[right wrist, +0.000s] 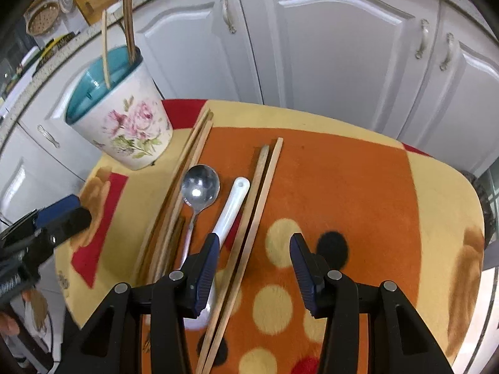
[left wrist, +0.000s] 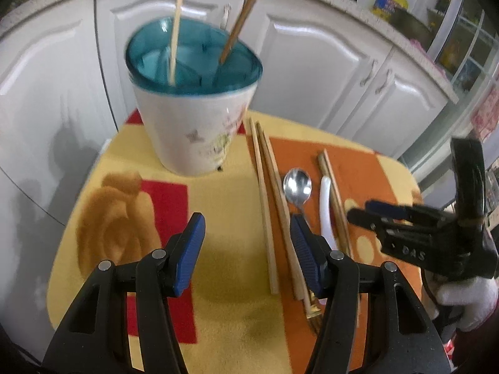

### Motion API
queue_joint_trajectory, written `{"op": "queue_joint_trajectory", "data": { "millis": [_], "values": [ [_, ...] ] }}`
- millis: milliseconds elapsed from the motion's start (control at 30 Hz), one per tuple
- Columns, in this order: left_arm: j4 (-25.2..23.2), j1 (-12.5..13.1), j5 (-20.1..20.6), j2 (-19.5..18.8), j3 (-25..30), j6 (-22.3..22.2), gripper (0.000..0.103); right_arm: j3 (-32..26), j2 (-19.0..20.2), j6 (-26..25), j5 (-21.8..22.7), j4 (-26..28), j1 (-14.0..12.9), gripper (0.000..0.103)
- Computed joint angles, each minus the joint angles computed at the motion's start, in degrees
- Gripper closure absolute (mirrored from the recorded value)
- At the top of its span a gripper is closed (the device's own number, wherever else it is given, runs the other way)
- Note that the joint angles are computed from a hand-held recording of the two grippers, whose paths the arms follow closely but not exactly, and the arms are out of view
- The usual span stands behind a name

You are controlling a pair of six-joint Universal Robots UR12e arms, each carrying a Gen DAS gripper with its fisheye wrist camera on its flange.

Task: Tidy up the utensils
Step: 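Grasp another light chopstick with the left tool while the right tool grasps one too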

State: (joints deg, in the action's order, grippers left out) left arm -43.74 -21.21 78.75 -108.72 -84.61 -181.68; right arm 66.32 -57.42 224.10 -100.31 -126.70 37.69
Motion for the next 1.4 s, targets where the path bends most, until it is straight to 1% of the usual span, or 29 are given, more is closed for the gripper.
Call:
{"op": "queue_joint_trajectory", "data": {
  "millis": [33,67,100,133,167,200,267,333,367,400,500,533,633,667,733,767,800,833,900,1000,1067,1133,1200,1233,1267,1300,1333,1367,1400],
  "values": [
    [-0.78,-0.06,-0.11,-0.33,0.22,0.19,0.05,-0.54,0.4,-0.14,-0.21,0.91,-0.03,0.061],
    [-1.47,-0.13,-0.31,-0.68,0.43,0.38,0.051,-1.07,0.82,-0.08,-0.15,2.02,-0.13,0.067],
    [-2.2,-0.21,-0.5,-1.07,0.77,0.69,0.052,-1.34,1.12,0.1,0.31,2.8,-0.29,0.069],
    [-2.99,-0.39,-0.46,-1.55,1.16,1.12,0.053,-1.26,1.18,0.14,0.71,2.77,-0.43,0.069],
    [-3.69,-0.59,-0.28,-2.02,1.58,1.48,0.054,-0.43,0.99,0.2,0.96,0.87,-0.54,0.071],
    [-4.25,-0.73,-0.23,-2.42,1.94,1.7,0.056,-0.23,0.93,0.18,0.99,0.47,-0.6,0.074],
    [-5.66,-1.07,-0.06,-3.38,2.86,2.3,0.062,0.16,0.65,-0.56,1.38,0.35,-0.82,0.079],
    [-7.01,-1.48,1.19,-4.21,3.75,2.92,0.064,-0.09,0.59,-1.22,0.21,2.1,-0.8,0.08],
    [-7.13,-1.63,1.92,-4.46,3.91,3.09,0.066,-0.27,0.51,-0.89,-0.93,4.02,-0.83,0.08],
    [-6.21,-1.71,2.33,-4.5,3.73,3.24,0.066,0.04,0.29,-0.28,-0.67,4.37,-1.04,0.08],
    [-6.49,-1.73,2.43,-5.04,4.4,3.05,0.066,2.43,-0.79,1.83,2.72,-1.12,-1.77,0.08],
    [-6.61,-1.74,2.45,-5.21,4.65,2.99,0.066,2.54,-0.84,1.71,3.02,-1.99,-1.77,0.08],
    [-6.82,-2.04,3.05,-5.69,5.3,3.43,0.066,-0.38,0.65,-0.2,2.28,1.84,-1.51,0.08],
    [-6.95,-2.13,3.13,-5.83,5.54,3.48,0.067,-0.23,0.82,-0.07,3.19,0.78,-1.64,0.08],
    [-6.8,-2.12,3.02,-6.07,5.78,3.57,0.074,-0.47,1.11,-0.19,2.83,0.68,-1.56,0.083],
    [-6.79,-2.08,2.84,-6.24,5.95,3.32,0.086,-0.39,1.05,-0.4,3.24,0.5,-1.63,0.087],
    [-7.07,-1.66,1.06,-6.3,6.04,2.82,0.092,0.12,0.8,-0.43,4.19,-0.11,-1.79,0.093],
    [-7.58,-1.2,-0.87,-6.34,6.1,2.09,0.093,0.31,0.77,-0.61,4.7,-0.4,-1.91,0.095],
    [-8.11,-0.74,-2.35,-6.11,5.9,1.68,0.098,1.08,0.08,-0.73,4.43,-0.14,-1.84,0.097],
    [-8.56,-0.48,-2.17,-5.04,4.87,2.34,0.099,2.73,-1.2,-0.26,4.17,-0.26,-1.77,0.098],
    [-8.56,-0.08,-2.48,-3.85,3.51,3.26,0.099,3.88,-2.15,-0.29,4.15,0.57,-1.67,0.099],
    [-9.25,0.49,-3.32,-2.54,1.98,3.83,0.099,5.88,-3.35,0.74,5.63,0.14,-1.84,0.099],
    [-9.94,0.87,-3.38,-1.27,0.47,4.43,0.099,8.04,-4.44,2.08,6.44,-2.15,-1.99,0.099],
    [-9.91,1.15,-3.53,-0.47,-0.53,4.62,0.099,8.93,-4.83,3.17,6.42,-4.37,-2.0,0.099],
    [-9.98,1.27,-3.56,0.03,-1.08,4.67,0.099,9.28,-4.93,3.83,6.48,-6.02,-2.06,0.095],
    [-10.06,1.35,-3.53,0.46,-1.53,4.68,0.099,9.09,-4.74,4.35,6.56,-7.34,-2.11,0.083],
    [-10.12,1.36,-3.36,0.78,-1.85,4.6,0.099,8.5,-4.41,4.37,6.51,-7.3,-2.12,0.074],
    [-10.11,1.35,-3.25,0.95,-2.03,4.53,0.099,7.32,-3.69,4.01,6.25,-6.87,-2.09,0.067],
    [-10.1,1.33,-3.19,1.08,-2.16,4.37,0.099,6.17,-2.84,3.39,6.71,-6.55,-2.17,0.067]
  ]
}}
